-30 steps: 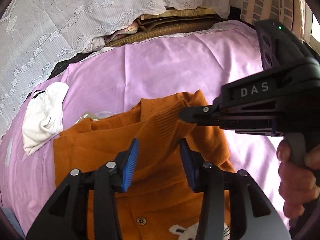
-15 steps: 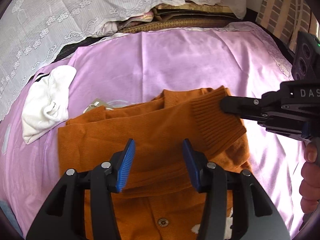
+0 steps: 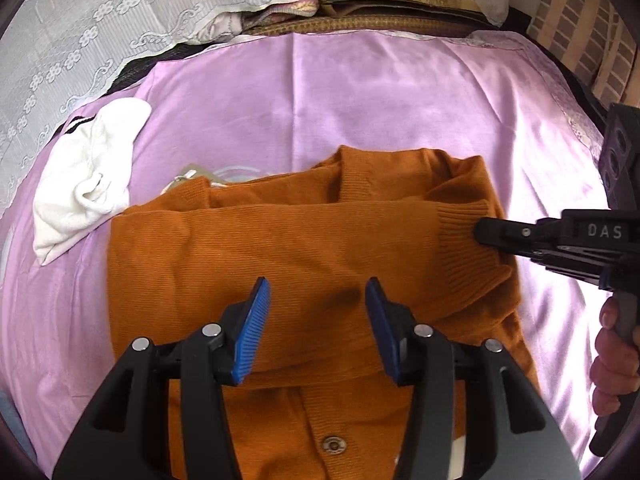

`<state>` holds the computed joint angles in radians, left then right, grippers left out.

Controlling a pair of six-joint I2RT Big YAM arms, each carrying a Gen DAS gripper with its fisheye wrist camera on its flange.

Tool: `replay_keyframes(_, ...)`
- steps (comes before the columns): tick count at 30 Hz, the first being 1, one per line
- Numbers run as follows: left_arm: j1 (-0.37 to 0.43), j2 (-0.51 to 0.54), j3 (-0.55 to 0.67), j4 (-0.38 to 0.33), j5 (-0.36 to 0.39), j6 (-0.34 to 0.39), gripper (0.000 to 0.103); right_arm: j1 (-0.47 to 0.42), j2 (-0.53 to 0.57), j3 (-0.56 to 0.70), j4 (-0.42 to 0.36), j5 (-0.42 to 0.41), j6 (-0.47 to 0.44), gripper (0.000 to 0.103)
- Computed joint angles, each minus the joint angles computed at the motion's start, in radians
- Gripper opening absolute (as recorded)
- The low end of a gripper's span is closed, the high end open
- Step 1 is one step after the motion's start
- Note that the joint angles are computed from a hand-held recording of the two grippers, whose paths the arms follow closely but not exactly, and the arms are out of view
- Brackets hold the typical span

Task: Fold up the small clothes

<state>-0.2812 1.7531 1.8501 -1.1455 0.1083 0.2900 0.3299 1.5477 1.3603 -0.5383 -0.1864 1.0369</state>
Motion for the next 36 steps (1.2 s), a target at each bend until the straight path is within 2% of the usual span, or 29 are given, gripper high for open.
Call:
replay_keyframes(4, 0.048, 0.038, 0.046, -0.009, -0.046, -0.015, 0.05, 0.0, 0.01, 0.034, -0.036, 0.001, -0.039, 0.008)
replay_keyframes(7, 0.079, 0.059, 0.054, 0.004, -0.111, -0.022, 0.051, 0.002, 0.031, 0.062, -0.065, 0.008, -0.053, 0.008)
replay_keyframes(9, 0.101, 0.072, 0.054, 0.009, -0.139, -0.03, 0.056, 0.001, 0.045, 0.072, -0.083, 0.005, -0.054, 0.008)
replay_keyframes(10, 0.112, 0.075, 0.051, 0.014, -0.144, -0.038, 0.063, 0.0, 0.045, 0.071, -0.089, 0.006, -0.052, 0.008)
replay_keyframes(13, 0.138, 0.077, 0.046, 0.028, -0.163, -0.062, 0.069, 0.006, 0.027, 0.065, -0.105, 0.04, -0.038, 0.006)
replay_keyframes(16, 0.167, 0.077, 0.07, 0.006, -0.136, -0.108, 0.067, 0.029, -0.011, 0.068, -0.111, 0.149, -0.059, 0.008)
replay_keyframes(18, 0.182, 0.071, 0.083, 0.008, -0.1, -0.128, 0.066, 0.046, -0.006, 0.096, -0.11, 0.147, -0.11, 0.008)
replay_keyframes(21, 0.18, 0.083, 0.128, -0.002, -0.051, -0.114, 0.066, 0.072, 0.058, 0.187, -0.161, 0.117, -0.184, 0.008)
replay_keyframes(24, 0.157, 0.122, 0.181, -0.027, -0.066, -0.088, 0.067, 0.081, 0.119, 0.247, -0.183, 0.099, -0.191, 0.008)
replay_keyframes(27, 0.139, 0.182, 0.221, -0.054, -0.149, -0.075, 0.068, 0.072, 0.155, 0.276, -0.227, 0.099, -0.197, 0.008)
replay_keyframes(29, 0.147, 0.209, 0.229, -0.072, -0.154, -0.076, 0.079, 0.055, 0.156, 0.257, -0.246, 0.106, -0.177, 0.004)
replay_keyframes(31, 0.157, 0.207, 0.215, -0.044, -0.16, -0.087, 0.091, 0.028, 0.125, 0.184, -0.178, 0.061, -0.13, 0.0)
replay_keyframes(33, 0.167, 0.211, 0.23, -0.063, -0.143, -0.093, 0.091, 0.021, 0.099, 0.151, -0.157, 0.059, -0.104, 0.0)
replay_keyframes(36, 0.177, 0.165, 0.2, -0.041, -0.117, -0.086, 0.083, 0.044, 0.079, 0.168, -0.2, 0.117, -0.148, 0.006)
